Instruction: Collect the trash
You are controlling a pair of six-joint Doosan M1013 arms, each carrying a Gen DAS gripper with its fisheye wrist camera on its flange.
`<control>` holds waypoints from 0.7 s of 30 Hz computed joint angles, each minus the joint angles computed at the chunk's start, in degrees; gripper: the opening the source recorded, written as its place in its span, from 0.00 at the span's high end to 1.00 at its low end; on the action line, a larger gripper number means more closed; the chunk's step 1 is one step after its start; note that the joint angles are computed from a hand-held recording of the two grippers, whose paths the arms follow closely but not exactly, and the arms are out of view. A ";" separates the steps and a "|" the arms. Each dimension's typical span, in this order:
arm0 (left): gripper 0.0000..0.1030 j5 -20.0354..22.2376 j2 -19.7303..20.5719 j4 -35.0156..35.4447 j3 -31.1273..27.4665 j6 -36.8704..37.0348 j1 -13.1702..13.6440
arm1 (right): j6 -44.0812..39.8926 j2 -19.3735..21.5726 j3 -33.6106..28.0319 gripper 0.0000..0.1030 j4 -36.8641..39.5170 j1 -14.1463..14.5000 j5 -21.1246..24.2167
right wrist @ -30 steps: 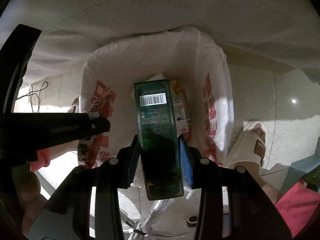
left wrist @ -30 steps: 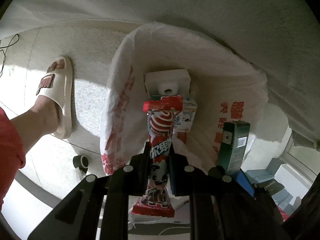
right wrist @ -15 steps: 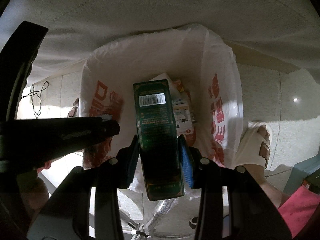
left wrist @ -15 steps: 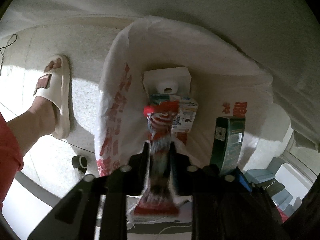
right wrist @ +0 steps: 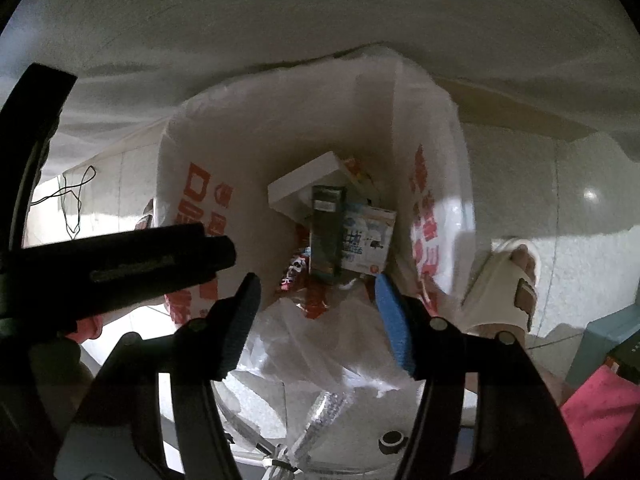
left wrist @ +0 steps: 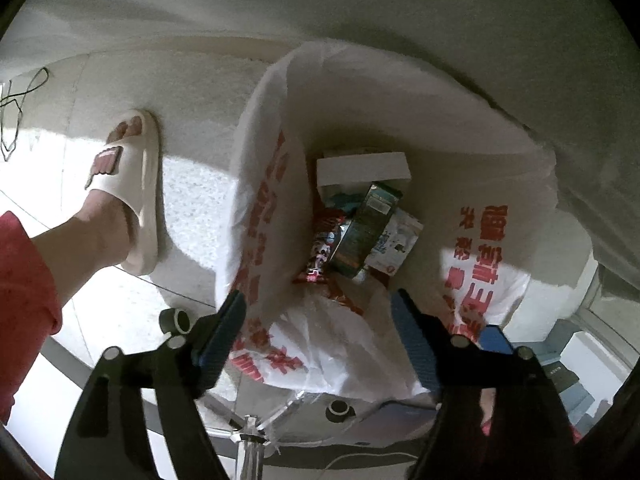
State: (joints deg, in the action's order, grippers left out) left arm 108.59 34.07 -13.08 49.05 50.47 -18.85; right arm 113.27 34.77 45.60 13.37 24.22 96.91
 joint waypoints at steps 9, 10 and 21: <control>0.14 2.89 -1.43 6.27 -2.05 2.41 -0.81 | 2.39 -2.17 -0.90 0.30 -1.58 -0.72 -0.09; 0.14 2.85 -1.68 6.46 -2.14 2.46 -0.80 | 2.59 -2.36 -1.41 0.28 -2.13 -0.72 0.05; 0.11 0.60 -5.70 12.04 -5.29 7.22 -2.70 | 1.09 -4.79 -6.51 0.14 -9.62 1.07 -2.23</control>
State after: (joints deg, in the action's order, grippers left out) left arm 109.19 28.37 -1.04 43.76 57.69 -21.55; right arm 114.36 29.98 39.09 3.75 25.28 94.67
